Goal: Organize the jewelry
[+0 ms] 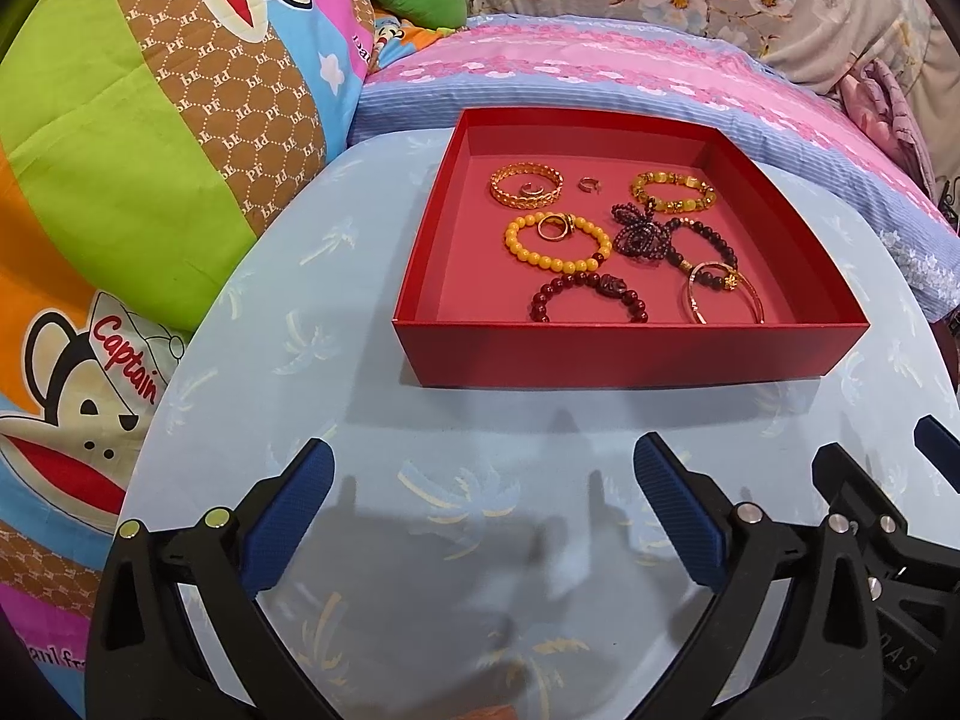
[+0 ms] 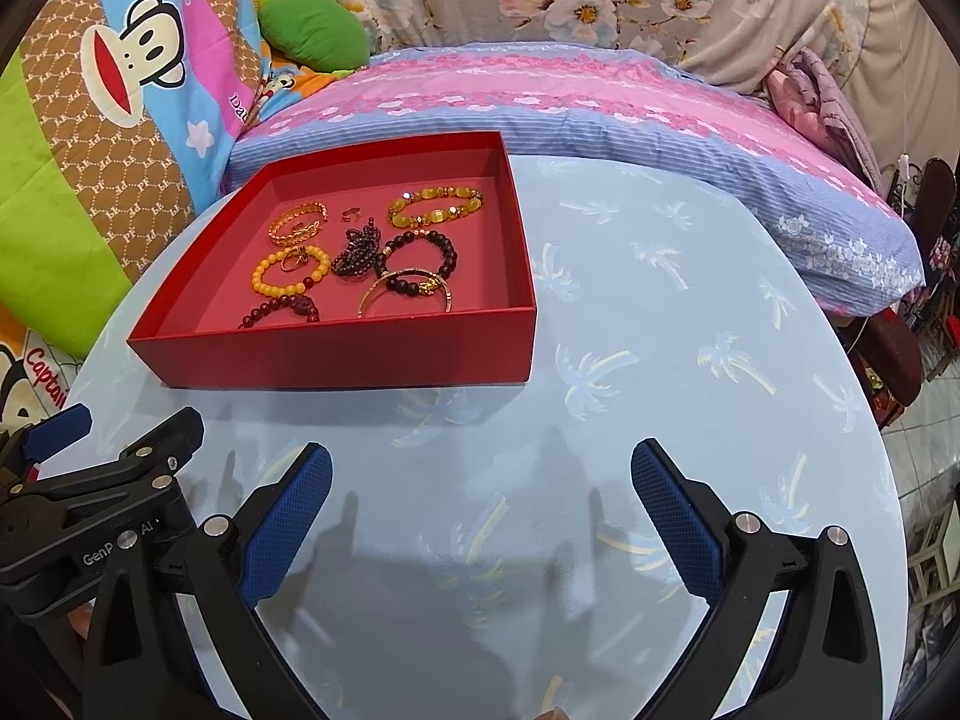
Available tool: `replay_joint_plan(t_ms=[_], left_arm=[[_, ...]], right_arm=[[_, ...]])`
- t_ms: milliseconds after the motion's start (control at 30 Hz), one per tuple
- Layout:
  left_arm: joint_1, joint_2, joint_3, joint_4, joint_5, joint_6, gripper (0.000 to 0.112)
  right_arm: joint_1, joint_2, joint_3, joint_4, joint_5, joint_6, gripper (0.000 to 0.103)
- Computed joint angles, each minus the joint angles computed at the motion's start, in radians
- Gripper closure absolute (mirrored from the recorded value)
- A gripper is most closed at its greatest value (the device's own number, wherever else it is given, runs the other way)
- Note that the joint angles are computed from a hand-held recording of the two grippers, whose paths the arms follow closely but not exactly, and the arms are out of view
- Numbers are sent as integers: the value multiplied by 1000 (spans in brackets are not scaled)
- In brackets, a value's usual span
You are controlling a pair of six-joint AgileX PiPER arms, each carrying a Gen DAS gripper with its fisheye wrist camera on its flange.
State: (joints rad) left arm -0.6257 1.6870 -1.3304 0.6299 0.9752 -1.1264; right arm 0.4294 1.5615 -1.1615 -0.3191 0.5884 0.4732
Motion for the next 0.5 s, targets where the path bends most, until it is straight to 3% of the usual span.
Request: replay_joint_plan(t_ms=[500], left_arm=[[12,1,6,-30,-23,21,16]], right_arm=[[2,9,-9,-20,12,17,7]])
